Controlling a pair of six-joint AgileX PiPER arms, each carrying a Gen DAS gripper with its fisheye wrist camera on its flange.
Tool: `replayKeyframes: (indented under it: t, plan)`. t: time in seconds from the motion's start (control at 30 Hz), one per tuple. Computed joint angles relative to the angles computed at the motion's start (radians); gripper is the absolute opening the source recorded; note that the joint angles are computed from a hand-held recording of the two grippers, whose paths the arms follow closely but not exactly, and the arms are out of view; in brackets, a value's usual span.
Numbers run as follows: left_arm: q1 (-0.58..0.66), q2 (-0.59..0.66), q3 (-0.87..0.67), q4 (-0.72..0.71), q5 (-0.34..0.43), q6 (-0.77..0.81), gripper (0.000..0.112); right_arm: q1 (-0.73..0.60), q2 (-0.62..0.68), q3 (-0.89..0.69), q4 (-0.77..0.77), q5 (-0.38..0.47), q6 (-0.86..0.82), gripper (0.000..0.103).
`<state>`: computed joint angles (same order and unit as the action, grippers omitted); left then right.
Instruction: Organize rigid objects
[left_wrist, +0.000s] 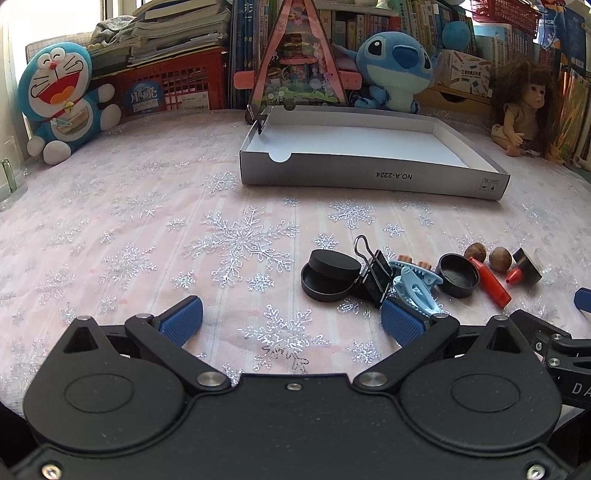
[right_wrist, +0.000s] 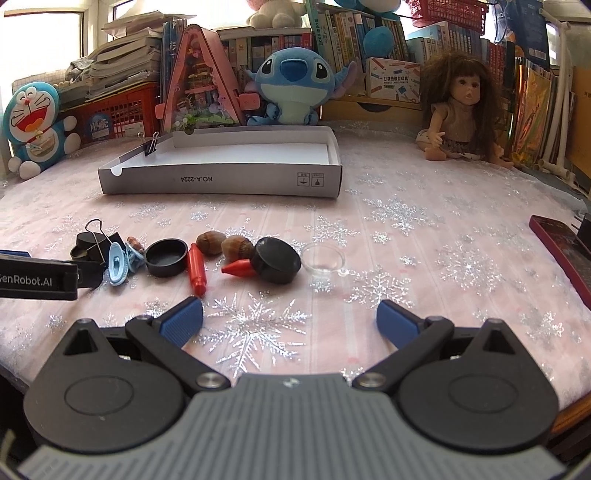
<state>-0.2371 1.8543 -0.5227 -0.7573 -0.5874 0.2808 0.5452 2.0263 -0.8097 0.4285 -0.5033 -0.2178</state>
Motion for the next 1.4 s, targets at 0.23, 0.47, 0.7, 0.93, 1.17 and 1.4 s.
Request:
replayKeyframes:
  t: [0.23, 0.47, 0.7, 0.93, 1.17, 1.4]
  plan:
    - [0.034, -0.053, 0.041, 0.057, -0.04, -0.043, 0.085, -0.008, -0.014, 0.029, -0.117, -0.093, 0.044, 0.103]
    - [0.07, -0.082, 0.053, 0.178, -0.037, -0.09, 0.065, -0.061, -0.011, 0.001, -0.234, -0.094, 0.129, 0.094]
    - [0.072, -0.087, 0.061, 0.33, -0.037, -0.185, 0.039, -0.1, 0.004, -0.033, -0.316, -0.044, 0.23, 0.071]
    - [0.057, -0.096, 0.074, 0.326, -0.049, -0.149, 0.021, -0.109, 0.004, -0.028, -0.219, -0.05, 0.146, 0.058]
    - [0.077, -0.093, 0.081, 0.334, -0.051, -0.147, 0.021, -0.1, -0.006, -0.017, -0.135, -0.09, 0.045, 0.049]
    - [0.09, -0.078, 0.07, 0.345, -0.047, -0.154, 0.021, -0.104, -0.008, 0.005, -0.045, -0.143, 0.013, 0.044]
